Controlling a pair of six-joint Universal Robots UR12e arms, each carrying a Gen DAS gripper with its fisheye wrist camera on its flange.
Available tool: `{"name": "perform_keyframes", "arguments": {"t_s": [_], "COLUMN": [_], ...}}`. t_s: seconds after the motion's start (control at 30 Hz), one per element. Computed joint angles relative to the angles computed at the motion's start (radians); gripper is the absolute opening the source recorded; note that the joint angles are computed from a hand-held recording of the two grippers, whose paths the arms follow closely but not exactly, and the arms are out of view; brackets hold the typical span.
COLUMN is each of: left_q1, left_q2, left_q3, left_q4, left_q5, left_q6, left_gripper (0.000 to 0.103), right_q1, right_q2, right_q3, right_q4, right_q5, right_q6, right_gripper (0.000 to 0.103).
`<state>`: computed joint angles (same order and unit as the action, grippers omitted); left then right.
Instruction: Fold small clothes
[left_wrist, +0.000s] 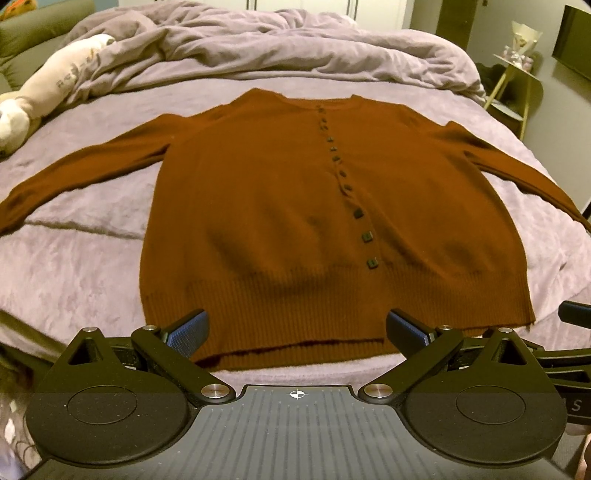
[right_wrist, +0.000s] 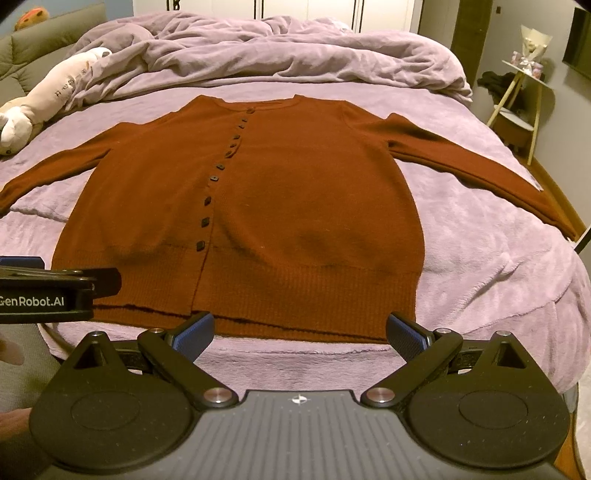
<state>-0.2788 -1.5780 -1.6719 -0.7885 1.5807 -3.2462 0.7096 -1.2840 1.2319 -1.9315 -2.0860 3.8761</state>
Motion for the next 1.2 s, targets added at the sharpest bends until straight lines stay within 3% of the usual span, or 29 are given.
{"name": "perform_keyframes", "arguments": {"t_s": [1.2], "left_q1": [0.000], "left_q2": [-0.005], "left_q3": [0.010], "left_q4": [-0.033], "left_q5": [0.007], "left_q6": [-0.017], "left_gripper": [0.103], "right_q1": [0.004], "right_q2": [-0.014], "right_q3": [0.039], "right_q4": [-0.087], "right_q5": [-0.016], "right_q6": [-0.005], "right_gripper": [0.099]}}
